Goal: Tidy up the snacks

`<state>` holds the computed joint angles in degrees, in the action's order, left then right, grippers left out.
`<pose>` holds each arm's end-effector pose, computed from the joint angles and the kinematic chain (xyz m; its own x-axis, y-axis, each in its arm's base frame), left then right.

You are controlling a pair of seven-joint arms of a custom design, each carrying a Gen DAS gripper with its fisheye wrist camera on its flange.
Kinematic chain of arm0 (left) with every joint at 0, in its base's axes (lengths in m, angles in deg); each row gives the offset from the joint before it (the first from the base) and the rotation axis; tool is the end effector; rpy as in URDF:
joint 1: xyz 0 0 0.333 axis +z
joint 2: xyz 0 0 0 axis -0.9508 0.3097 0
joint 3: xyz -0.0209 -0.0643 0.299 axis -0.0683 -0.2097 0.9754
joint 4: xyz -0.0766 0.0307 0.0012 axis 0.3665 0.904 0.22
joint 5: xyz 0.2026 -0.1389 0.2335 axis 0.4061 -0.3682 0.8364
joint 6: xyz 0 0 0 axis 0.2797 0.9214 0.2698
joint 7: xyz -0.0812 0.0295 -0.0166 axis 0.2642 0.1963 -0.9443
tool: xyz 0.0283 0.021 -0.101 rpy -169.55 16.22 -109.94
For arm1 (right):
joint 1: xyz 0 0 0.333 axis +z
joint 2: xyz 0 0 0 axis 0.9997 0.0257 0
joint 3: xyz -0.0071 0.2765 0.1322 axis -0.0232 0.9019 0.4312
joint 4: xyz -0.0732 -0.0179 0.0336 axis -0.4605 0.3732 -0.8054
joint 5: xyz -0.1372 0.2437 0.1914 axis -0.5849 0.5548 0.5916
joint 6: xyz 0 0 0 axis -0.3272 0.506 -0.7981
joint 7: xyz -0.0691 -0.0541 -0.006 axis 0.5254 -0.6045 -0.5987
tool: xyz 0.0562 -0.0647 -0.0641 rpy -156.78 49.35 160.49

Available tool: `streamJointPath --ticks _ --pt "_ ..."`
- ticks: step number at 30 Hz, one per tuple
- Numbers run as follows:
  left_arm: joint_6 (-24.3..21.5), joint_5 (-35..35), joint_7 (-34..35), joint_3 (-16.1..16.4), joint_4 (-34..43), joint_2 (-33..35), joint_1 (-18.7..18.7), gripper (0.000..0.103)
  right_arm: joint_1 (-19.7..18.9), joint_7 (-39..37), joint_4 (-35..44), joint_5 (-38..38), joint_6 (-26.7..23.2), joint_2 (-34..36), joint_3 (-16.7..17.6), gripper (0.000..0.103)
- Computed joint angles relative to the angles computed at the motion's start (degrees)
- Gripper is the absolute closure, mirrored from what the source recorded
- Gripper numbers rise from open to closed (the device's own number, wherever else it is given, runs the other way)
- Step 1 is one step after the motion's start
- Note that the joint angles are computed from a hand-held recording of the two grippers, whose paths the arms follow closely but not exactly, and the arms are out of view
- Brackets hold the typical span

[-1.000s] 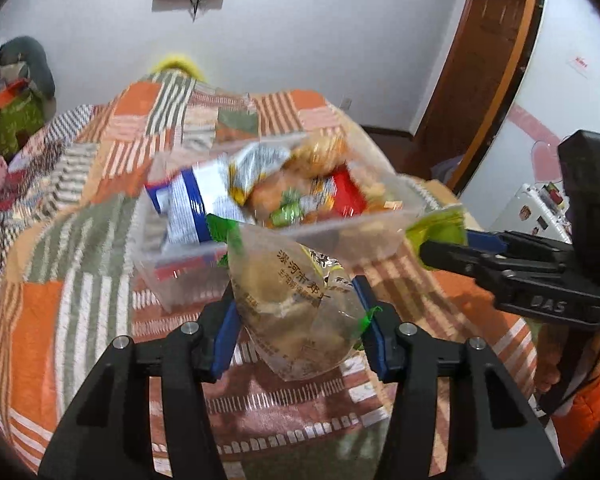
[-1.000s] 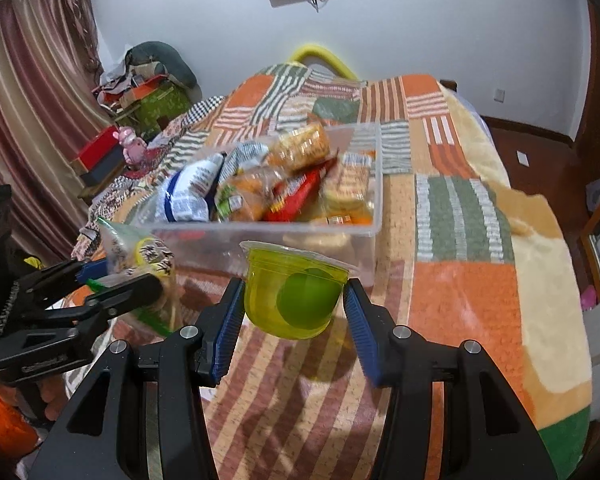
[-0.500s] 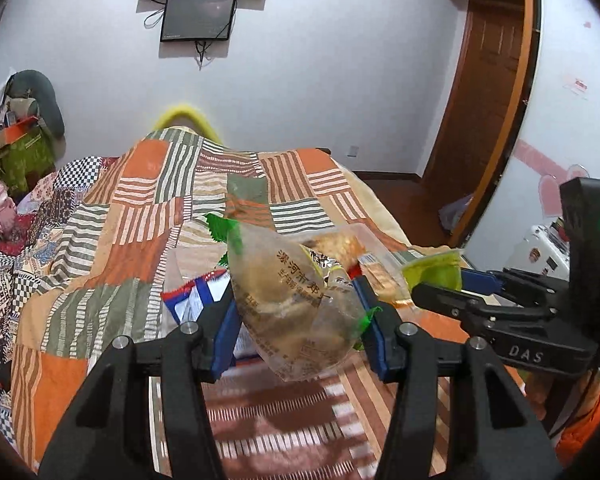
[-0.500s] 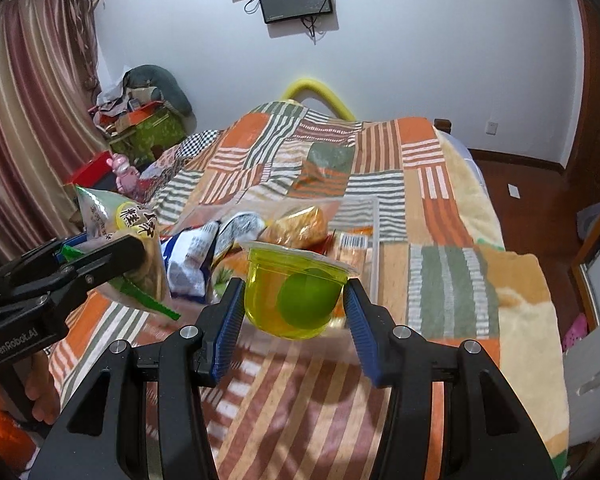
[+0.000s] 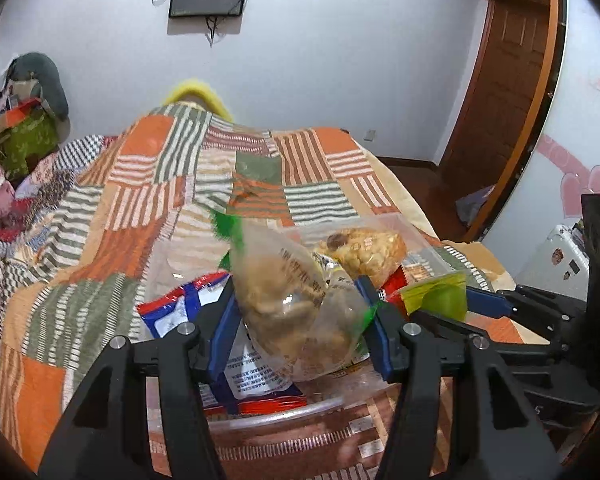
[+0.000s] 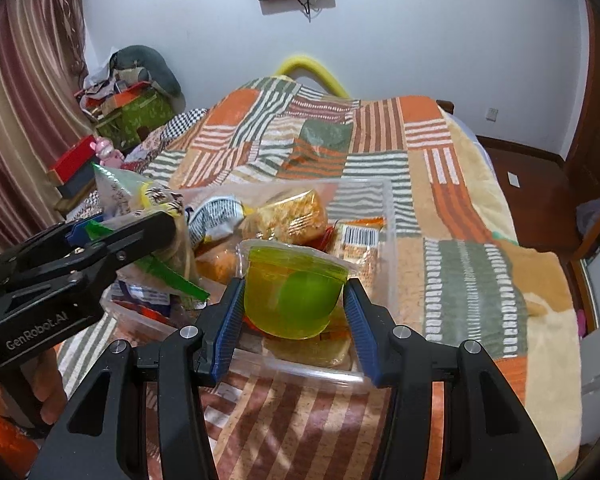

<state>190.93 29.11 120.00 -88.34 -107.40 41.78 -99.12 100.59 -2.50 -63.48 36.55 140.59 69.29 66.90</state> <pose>0.6033 -0.3469 0.5273 0.0035 -0.9854 0.1702 -0.6520 -0.1313 -0.7468 0.5603 0.1517 0.5747 0.4728 -0.8691 -0.1456 -0.7057 -0.2744 -0.6532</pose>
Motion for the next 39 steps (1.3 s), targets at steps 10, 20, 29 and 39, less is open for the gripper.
streamJointPath --ticks 10,20,29,39 --pt "-3.40 -1.69 2.52 -1.22 -1.99 -1.30 0.31 0.026 -0.11 -0.40 -1.02 -1.39 -1.76 -1.19 -0.34 0.056" --pt "-1.41 4.58 -4.75 -1.98 -13.41 -11.07 0.72 0.018 -0.37 -0.02 -3.59 -1.80 -1.57 -5.22 -1.39 0.047" --pt "-3.83 20.74 -16.39 -6.02 -19.70 -22.61 1.27 0.018 1.43 -3.11 -7.26 3.36 1.87 -14.72 -3.07 0.047" --pt "-10.05 34.83 -26.13 -15.63 -23.54 -33.22 3.93 0.004 8.21 -6.83 -15.53 8.79 9.64 -28.68 -5.97 0.041"
